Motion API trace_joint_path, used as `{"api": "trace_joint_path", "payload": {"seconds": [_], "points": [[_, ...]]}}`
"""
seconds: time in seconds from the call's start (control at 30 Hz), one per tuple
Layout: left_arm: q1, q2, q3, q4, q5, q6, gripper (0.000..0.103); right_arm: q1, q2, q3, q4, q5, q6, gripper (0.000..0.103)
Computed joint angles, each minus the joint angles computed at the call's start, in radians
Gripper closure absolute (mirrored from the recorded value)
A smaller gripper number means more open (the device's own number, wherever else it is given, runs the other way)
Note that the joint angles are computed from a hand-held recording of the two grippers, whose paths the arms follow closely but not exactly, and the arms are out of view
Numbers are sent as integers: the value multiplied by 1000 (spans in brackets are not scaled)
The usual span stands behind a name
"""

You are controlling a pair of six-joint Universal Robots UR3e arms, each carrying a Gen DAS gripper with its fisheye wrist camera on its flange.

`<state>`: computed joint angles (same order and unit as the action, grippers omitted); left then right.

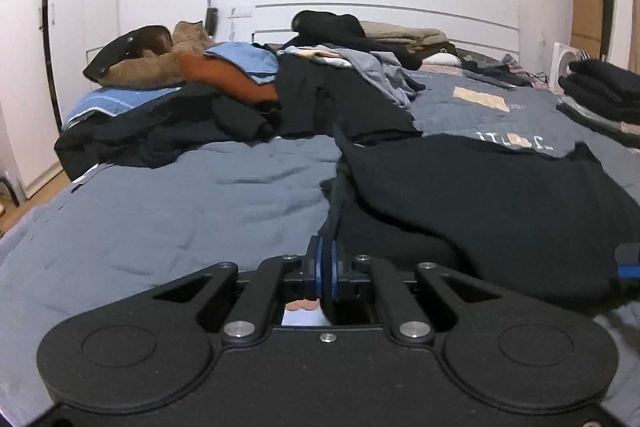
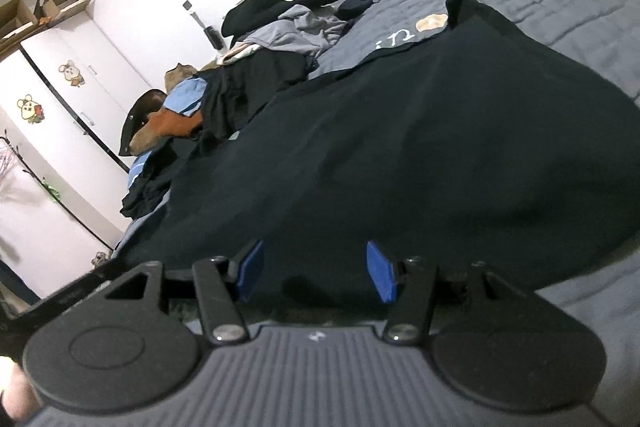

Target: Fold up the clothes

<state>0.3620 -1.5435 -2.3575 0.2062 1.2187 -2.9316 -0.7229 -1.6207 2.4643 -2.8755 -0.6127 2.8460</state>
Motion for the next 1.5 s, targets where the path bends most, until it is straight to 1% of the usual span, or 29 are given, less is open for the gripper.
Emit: {"api": "trace_joint_path", "payload": {"seconds": [0.07,0.13,0.2,0.3,0.37,0.43,0.47,0.57,0.67,0.77,0.83,0.97,1.0,1.03,1.07,1.1,1.17,1.2,1.23,1.3,1.37,1.4,1.43,1.5], "points": [[20,33,9,-65,-5,15,98,6,19,-2,-27,-23,8,47],[47,69,11,-136,-38,32,98,10,41,-2,-62,-45,20,47],[51,89,12,-177,-46,42,98,12,62,-4,-92,-55,37,47],[62,116,17,-271,-79,55,96,2,44,-5,-62,-40,51,47],[65,127,-5,-259,-92,57,85,-6,11,-1,-24,-17,36,47],[70,139,-13,-270,-118,72,59,-12,-24,12,1,10,7,47],[71,144,-16,-274,-128,78,55,-13,-38,17,16,25,-18,47],[54,133,-17,-265,-121,93,55,6,-80,-1,133,49,-113,47],[23,109,-10,-261,-75,114,55,35,-102,3,159,43,-165,47],[21,114,-10,-302,-66,131,55,64,-91,13,92,8,-174,47],[20,117,-10,-329,-59,142,55,89,-56,6,24,-38,-141,47],[50,151,-18,-396,-84,169,54,100,-21,-3,1,-55,-112,47],[50,155,-12,-424,-75,174,49,103,-18,-3,-4,-56,-111,47],[45,156,-2,-452,-58,176,41,106,-17,1,-14,-56,-114,47],[40,156,7,-478,-40,177,41,110,-19,2,-16,-56,-118,47],[47,159,-2,-475,-47,176,41,113,-21,4,-16,-57,-122,47],[77,175,-22,-473,-100,173,43,122,-17,2,-20,-60,-120,46],[80,173,-28,-460,-110,176,47,126,-13,0,-21,-60,-119,46],[74,164,-35,-430,-107,181,52,128,-9,-1,-23,-60,-117,46],[61,145,-47,-371,-101,191,57,133,-4,-4,-22,-60,-120,46],[30,110,-68,-268,-62,218,60,138,2,0,-42,-65,-122,46],[13,94,-76,-226,-44,242,67,142,8,2,-56,-69,-125,46],[-2,81,-81,-198,-30,271,77,147,15,2,-67,-76,-127,46],[-20,79,-84,-179,-9,307,83,155,30,2,-90,-91,-129,46]]}}
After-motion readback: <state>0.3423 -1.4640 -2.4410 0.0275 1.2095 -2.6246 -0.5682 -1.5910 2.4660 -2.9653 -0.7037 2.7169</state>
